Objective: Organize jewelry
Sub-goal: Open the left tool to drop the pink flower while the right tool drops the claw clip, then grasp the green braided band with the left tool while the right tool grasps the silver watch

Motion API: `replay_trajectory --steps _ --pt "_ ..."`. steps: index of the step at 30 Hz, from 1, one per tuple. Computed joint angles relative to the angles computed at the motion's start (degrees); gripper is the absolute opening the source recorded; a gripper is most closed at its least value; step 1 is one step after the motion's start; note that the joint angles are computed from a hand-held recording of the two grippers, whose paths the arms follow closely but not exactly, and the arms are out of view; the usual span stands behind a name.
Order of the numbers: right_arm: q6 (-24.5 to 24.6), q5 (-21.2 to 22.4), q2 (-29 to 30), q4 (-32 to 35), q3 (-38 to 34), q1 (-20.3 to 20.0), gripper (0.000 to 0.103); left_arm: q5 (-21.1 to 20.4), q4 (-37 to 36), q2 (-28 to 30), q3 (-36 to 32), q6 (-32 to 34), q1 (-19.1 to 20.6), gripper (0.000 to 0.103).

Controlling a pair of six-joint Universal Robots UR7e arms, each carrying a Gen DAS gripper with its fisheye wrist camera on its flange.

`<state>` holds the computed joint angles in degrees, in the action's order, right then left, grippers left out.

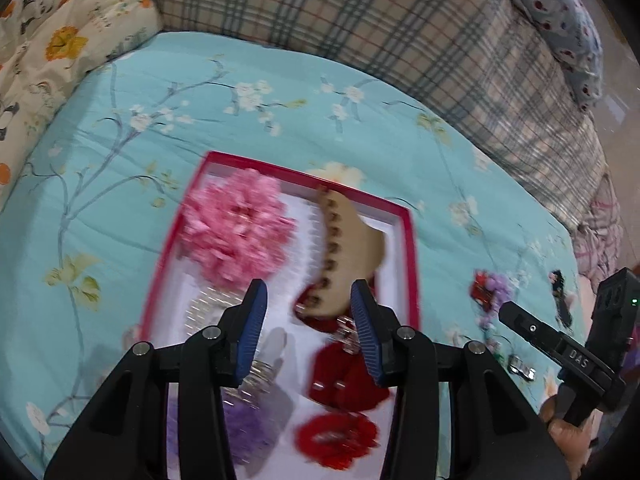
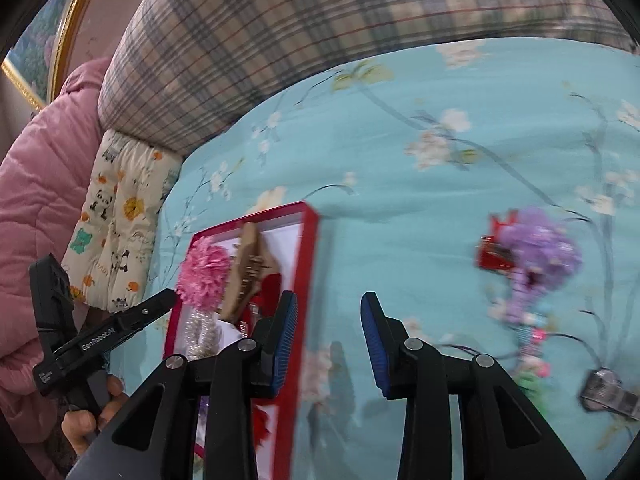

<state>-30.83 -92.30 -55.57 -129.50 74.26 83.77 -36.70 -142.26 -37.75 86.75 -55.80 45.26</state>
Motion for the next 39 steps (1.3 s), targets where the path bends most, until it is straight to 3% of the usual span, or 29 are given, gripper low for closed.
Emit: replay_trajectory --steps 1,17,25,30,39 --pt "-0.1 -0.3 -0.6 -0.3 0.1 -0.5 0.039 -0.1 0.0 0.4 -0.4 0.3 -0.2 0.049" --pt "-0.3 -2.5 -5.8 -1.6 -0.5 -7.1 0.04 -5.0 0.0 7.8 -9.3 5.8 -2.3 0.05" --pt "-2.6 -3.2 -7.9 -1.8 0.7 -8.8 0.041 -10.0 1.6 11.7 -12.7 5.8 -3.2 0.05" --pt "-8.6 -6.2 -8.2 -0.9 1.4 -8.9 0.049 -12.9 3.9 14.8 -16.3 6.9 -3.5 0.05" --pt "-27.3 -13.2 -6.8 -3.2 1.1 -8.0 0.057 -15.2 7.7 18.3 -21.0 7.6 -3.4 0.05"
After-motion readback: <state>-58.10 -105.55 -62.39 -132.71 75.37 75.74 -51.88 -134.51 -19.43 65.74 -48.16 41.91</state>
